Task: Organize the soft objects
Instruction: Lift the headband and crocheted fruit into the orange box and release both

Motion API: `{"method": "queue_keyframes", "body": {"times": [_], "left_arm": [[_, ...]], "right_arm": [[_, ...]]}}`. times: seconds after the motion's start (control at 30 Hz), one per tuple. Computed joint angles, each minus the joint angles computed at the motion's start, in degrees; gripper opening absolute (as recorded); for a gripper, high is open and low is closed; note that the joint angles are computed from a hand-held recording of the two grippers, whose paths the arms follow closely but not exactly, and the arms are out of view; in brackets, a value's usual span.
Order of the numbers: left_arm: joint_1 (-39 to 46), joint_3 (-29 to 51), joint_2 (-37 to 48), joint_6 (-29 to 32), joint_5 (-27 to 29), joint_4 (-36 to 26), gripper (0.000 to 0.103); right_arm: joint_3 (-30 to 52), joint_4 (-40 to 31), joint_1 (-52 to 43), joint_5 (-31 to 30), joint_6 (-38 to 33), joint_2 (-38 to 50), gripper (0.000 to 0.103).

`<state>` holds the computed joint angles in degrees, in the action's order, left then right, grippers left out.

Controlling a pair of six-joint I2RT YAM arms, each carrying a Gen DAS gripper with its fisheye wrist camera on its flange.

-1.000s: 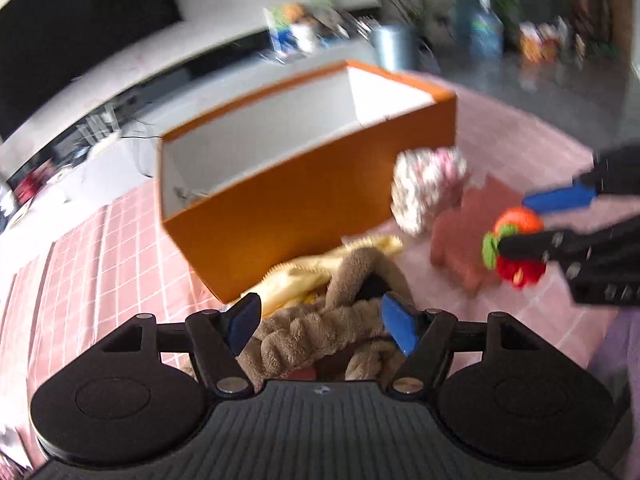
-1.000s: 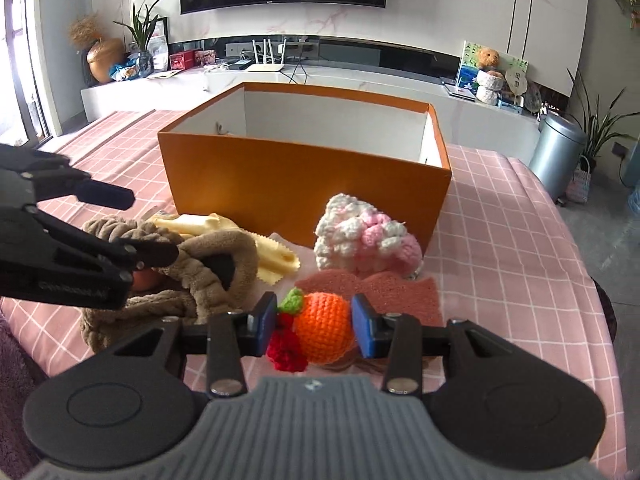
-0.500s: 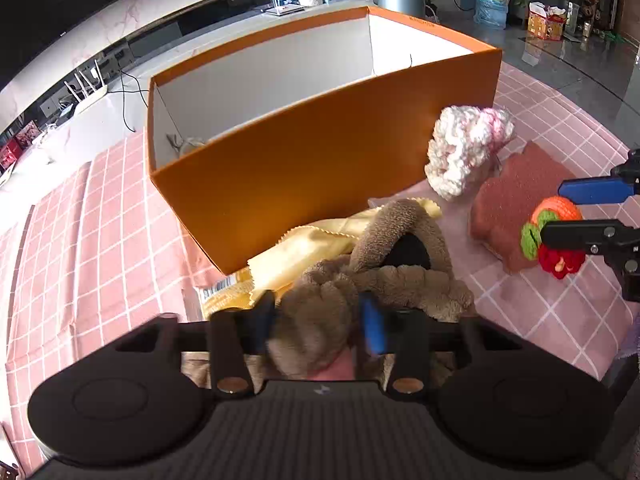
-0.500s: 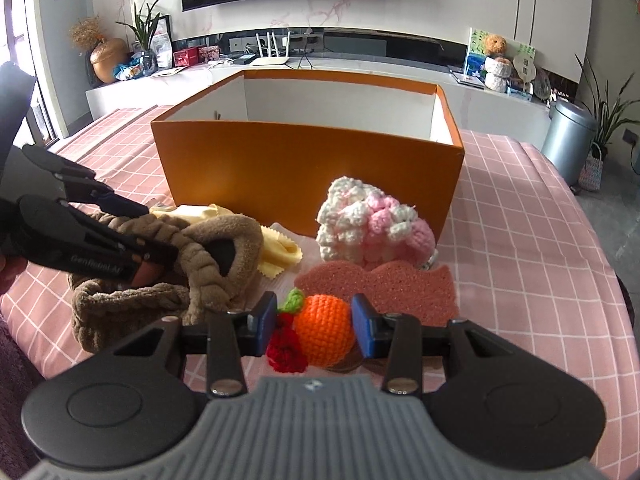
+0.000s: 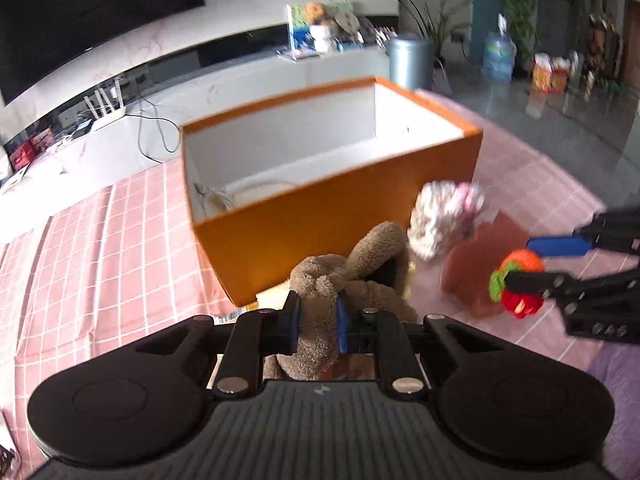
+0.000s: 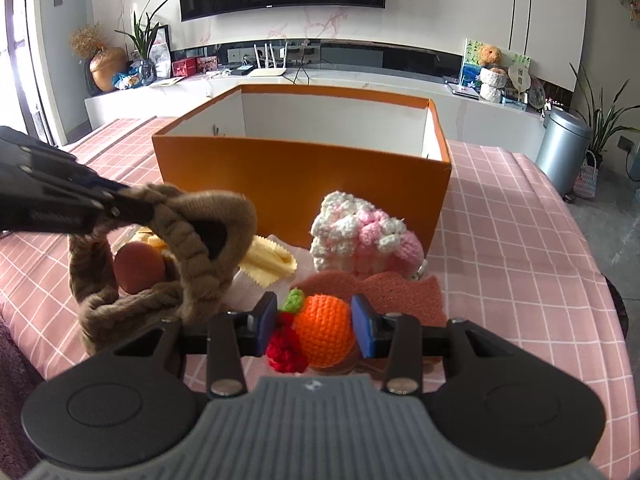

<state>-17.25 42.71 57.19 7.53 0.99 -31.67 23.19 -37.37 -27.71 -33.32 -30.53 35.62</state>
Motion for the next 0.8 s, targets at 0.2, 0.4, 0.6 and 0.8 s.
{"method": "queue_keyframes", "body": {"times": [0.2,0.4,0.6,0.8], "left_arm": [[-0.47,2.19,-6.15,-2.68,0.79,-4.03,0.019],[-6.33,4.5,-10.61,-5.62,-4.6,-6.86,0.019],[-12.56,8.18,-12.66,-7.28,-11.29,-8.97,0.019],[-17.18,11.79,-11.46,-7.03,-16.44,-8.59,0.019]], "right_arm": [[1.82,-5.15,-3.87,-3.85,-2.79,-2.6,0.04],[5.51,-12.61,-10.1,-10.27,-7.84,-4.99,0.04],[10.77,-21.52,-18.13,-17.46,-15.64,-4.59,0.04],[15.79,-24.93,-22.23,-21.07,-18.92,-2.79,0.04]]}}
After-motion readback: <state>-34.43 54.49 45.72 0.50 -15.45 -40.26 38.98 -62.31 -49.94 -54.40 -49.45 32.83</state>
